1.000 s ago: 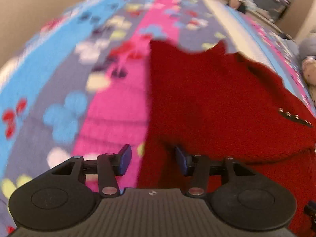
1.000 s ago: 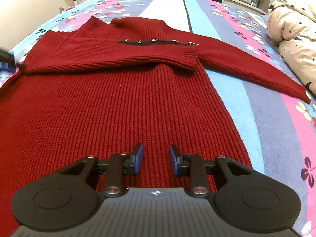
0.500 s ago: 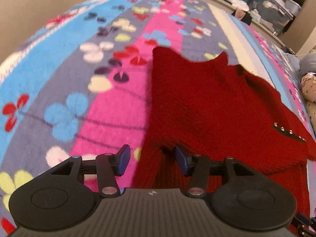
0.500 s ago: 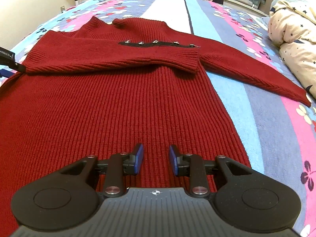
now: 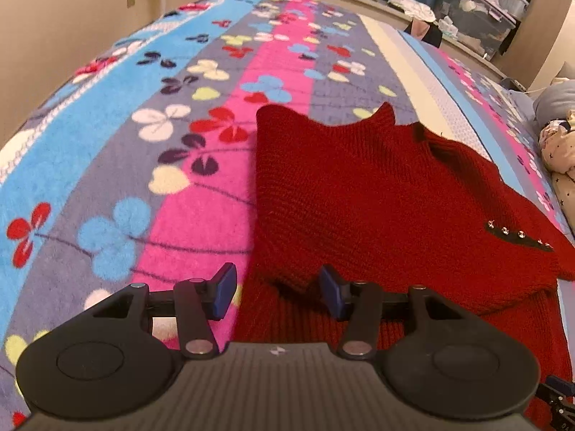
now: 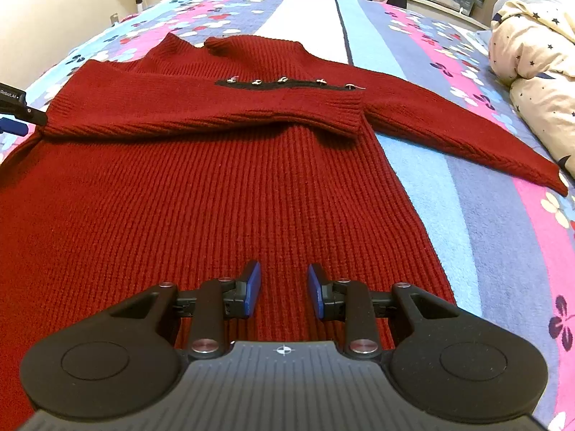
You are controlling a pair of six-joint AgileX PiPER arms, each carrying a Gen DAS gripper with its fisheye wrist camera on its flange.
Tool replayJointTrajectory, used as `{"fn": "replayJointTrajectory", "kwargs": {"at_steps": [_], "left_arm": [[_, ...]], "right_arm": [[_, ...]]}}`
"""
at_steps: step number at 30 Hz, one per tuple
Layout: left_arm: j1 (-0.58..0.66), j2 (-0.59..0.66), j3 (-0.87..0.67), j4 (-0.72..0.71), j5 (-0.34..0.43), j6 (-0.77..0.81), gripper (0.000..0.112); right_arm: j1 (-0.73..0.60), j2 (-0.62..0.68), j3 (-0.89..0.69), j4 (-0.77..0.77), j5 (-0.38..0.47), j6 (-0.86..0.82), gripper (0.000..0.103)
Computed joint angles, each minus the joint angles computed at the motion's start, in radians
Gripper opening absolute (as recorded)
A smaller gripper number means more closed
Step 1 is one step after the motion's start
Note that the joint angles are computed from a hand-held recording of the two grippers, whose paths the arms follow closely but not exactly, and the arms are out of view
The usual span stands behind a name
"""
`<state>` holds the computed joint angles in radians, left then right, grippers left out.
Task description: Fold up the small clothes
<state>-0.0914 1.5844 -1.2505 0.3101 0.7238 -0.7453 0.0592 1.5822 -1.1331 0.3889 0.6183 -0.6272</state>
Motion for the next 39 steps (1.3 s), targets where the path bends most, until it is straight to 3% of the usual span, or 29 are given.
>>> {"fn": "replayJointTrajectory", "kwargs": {"at_steps": [6,9,14,18,19,20,21,23,30,33,36,39], "left_arm": [[-0.131,-0.08,0.104,0.254,-0.049,-0.227,0.057],[-0.247,-0.131,0.156,0.355,-0.025,-0.321,0.057],[-0.474,-0.263,0.24,0.518,0.103,-0.491,0.059],[-0.691,-0.325,0.307,0.593,0.263,-0.667,0.062],[-0.727,-0.32,0.316,0.585,0.278,-0.699,0.062],[-0.747,-0.319,0.329,0.569,0.278,-0.721,0.062],[-0.769,-0.301,0.331,0.545,0.274,-0.752,0.062],[-0.796,-0.252,0.327,0.527,0.252,-0.797,0.062],[-0.867,-0.018,0.277,0.716,0.252,-1.078,0.062],[-0.908,0.046,0.278,0.75,0.297,-1.18,0.063],[-0.907,0.076,0.21,0.693,0.335,-1.07,0.063],[-0.814,0.04,0.121,0.511,0.308,-0.805,0.063]], "right_arm": [[-0.022,-0.005,-0.016,0.076,-0.018,-0.008,0.031],[-0.051,-0.027,-0.006,0.168,-0.032,-0.058,0.031],[-0.118,-0.061,0.007,0.297,-0.033,-0.128,0.031],[-0.184,-0.066,-0.01,0.377,0.004,-0.103,0.031],[-0.198,-0.069,-0.009,0.401,0.012,-0.105,0.025],[-0.213,-0.074,-0.007,0.436,0.02,-0.119,0.011],[-0.224,-0.086,0.006,0.468,0.025,-0.141,0.007],[-0.242,-0.108,0.023,0.514,0.024,-0.178,0.007],[-0.302,-0.099,-0.013,0.55,0.061,-0.181,0.008],[-0.34,-0.044,-0.072,0.549,0.079,-0.155,0.008],[-0.382,0.034,-0.149,0.566,0.097,-0.113,0.008],[-0.4,0.124,-0.237,0.568,0.088,-0.062,0.008]]}}
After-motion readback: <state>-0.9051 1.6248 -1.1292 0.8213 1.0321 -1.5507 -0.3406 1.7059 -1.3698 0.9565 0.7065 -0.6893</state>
